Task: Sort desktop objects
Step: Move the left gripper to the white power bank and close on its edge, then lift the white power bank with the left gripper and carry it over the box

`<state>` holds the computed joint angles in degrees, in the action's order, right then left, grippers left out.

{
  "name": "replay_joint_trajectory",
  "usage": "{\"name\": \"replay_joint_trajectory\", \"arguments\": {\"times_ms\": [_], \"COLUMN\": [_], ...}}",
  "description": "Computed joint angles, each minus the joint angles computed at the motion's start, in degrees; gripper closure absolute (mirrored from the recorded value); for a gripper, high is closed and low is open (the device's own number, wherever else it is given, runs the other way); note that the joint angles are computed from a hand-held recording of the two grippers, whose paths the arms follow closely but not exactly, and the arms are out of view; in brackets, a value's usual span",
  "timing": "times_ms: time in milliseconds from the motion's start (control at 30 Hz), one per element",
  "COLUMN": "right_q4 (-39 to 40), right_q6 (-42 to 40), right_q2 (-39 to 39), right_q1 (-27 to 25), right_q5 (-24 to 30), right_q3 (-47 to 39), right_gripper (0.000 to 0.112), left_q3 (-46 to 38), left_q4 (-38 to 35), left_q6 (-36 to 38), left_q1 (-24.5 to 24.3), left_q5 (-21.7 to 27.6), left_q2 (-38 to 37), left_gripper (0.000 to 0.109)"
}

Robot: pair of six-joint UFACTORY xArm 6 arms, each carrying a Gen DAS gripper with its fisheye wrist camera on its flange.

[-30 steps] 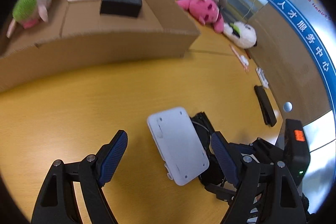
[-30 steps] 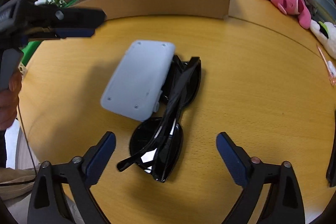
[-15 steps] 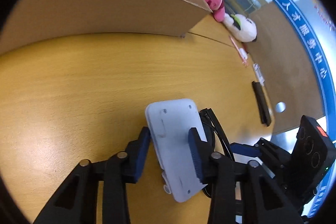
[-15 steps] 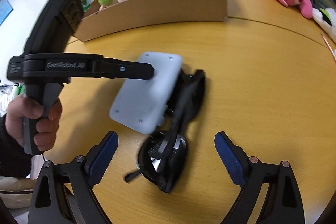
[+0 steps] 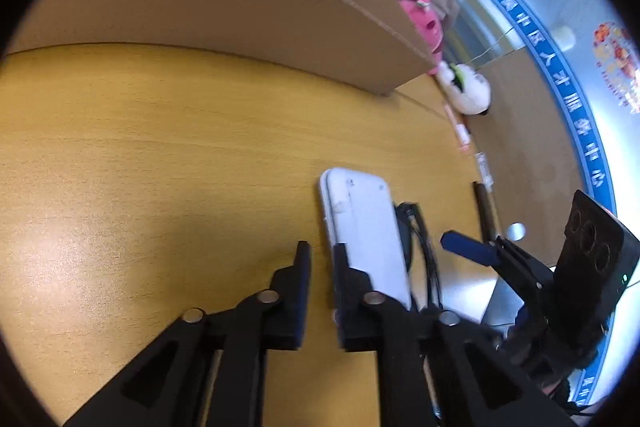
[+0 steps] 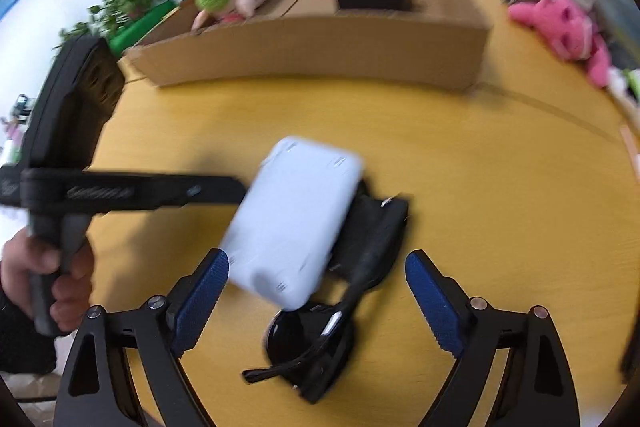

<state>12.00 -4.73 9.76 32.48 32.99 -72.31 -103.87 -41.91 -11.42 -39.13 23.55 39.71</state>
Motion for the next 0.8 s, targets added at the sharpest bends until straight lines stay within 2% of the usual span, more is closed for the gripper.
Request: {"name": "replay_joint_trajectory", "arguments": {"times_ms": [33,67,167,233,267,333,533,633,800], "right_q4": [1.2,4.8,14.9,15.3,15.7,15.8,9.5,8.6,8.5], "right_q6": [-0.9,-3.5,-11.8,-11.7,-11.6,-10.7,-5.2,-4.3,-4.9], "right_q2": [-0.1,-0.3,1.2,3.2,4.1,5.7,8.0,9.1,9.9], "right_q1": [-0.3,-0.7,-0.9,-0.2,0.1,0.8,1.4,1.7,2.9], "right_q5": [0.5,1.7,5.6,7.5,8.4,9.0,8.5,6.8,6.0], "right_q3": [-0.5,-1.2,-4.0,-6.0,-6.7,-7.5,-8.9,-9.5,-10.3], "right_gripper": [0.019,0.019,0.019,0.019,0.019,0.018,0.02,0.032,0.034], "left_q3": [0.4,0.2,-3.0,-5.9,-7.3,-9.7,-7.2,-4.9,-1.2], "left_q4": [-4.4,-7.9,-12.6,-11.5,-11.4,-10.4,-14.5,-12.7,-11.2], "left_q6": [3.7,6.7,11.3,10.3,10.1,8.9,12.8,11.8,10.8], "left_q1": [-0.1,-0.1,0.3,0.8,1.1,1.5,1.7,1.6,1.6], "left_q5": [-1.0,-1.7,-0.1,2.8,4.2,6.8,6.2,5.3,3.4], "left_q2": [-0.3,-0.2,1.9,4.0,5.0,6.7,5.4,3.7,1.2], "left_gripper": [0.058,0.044,0.042,0.045,0.061,0.083,0.083,0.083,0.083]}}
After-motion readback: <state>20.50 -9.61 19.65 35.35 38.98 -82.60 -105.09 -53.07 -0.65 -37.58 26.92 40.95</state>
